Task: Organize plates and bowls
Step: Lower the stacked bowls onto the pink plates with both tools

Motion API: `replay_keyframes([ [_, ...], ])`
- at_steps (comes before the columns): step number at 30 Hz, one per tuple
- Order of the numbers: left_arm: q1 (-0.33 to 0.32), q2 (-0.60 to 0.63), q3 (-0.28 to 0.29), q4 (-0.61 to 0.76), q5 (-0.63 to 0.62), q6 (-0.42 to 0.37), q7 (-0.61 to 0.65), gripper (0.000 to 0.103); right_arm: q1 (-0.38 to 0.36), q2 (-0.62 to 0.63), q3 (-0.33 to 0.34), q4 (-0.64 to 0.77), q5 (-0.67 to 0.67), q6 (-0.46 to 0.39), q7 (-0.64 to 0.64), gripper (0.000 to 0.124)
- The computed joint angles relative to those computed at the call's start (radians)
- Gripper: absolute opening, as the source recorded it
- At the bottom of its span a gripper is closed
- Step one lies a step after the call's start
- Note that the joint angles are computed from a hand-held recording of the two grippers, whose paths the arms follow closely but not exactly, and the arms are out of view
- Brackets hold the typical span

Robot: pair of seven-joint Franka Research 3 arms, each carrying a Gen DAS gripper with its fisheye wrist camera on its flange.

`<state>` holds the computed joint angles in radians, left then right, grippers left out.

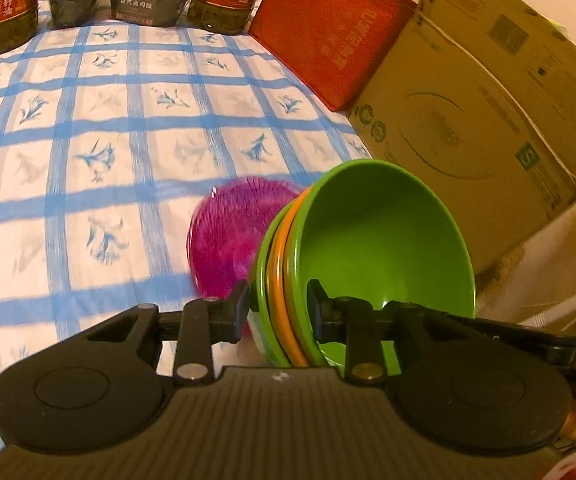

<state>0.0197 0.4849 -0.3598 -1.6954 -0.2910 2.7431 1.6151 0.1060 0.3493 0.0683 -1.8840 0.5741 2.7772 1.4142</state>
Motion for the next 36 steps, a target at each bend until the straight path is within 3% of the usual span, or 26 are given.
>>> replay_keyframes([
  [8,-0.055,0.201,0.053,0.304,0.105,-0.143,-0.084,0.027,-0.022,0.184,-0.017,0.255,-0.055,-0.132,0.048,0.021],
  [12,-0.064,0.256,0.062,0.38,0.131,-0.189,-0.102,0.027,-0.024,0.248,-0.024,0.345,-0.096,-0.188,0.074,0.021],
  [19,-0.053,0.293,0.057,0.411,0.133,-0.22,-0.11,0.027,-0.021,0.302,-0.023,0.408,-0.132,-0.233,0.097,0.021],
  [36,-0.042,0.312,0.041,0.405,0.131,-0.152,-0.074,0.024,-0.031,0.297,0.0,0.373,-0.115,-0.159,0.039,0.023],
])
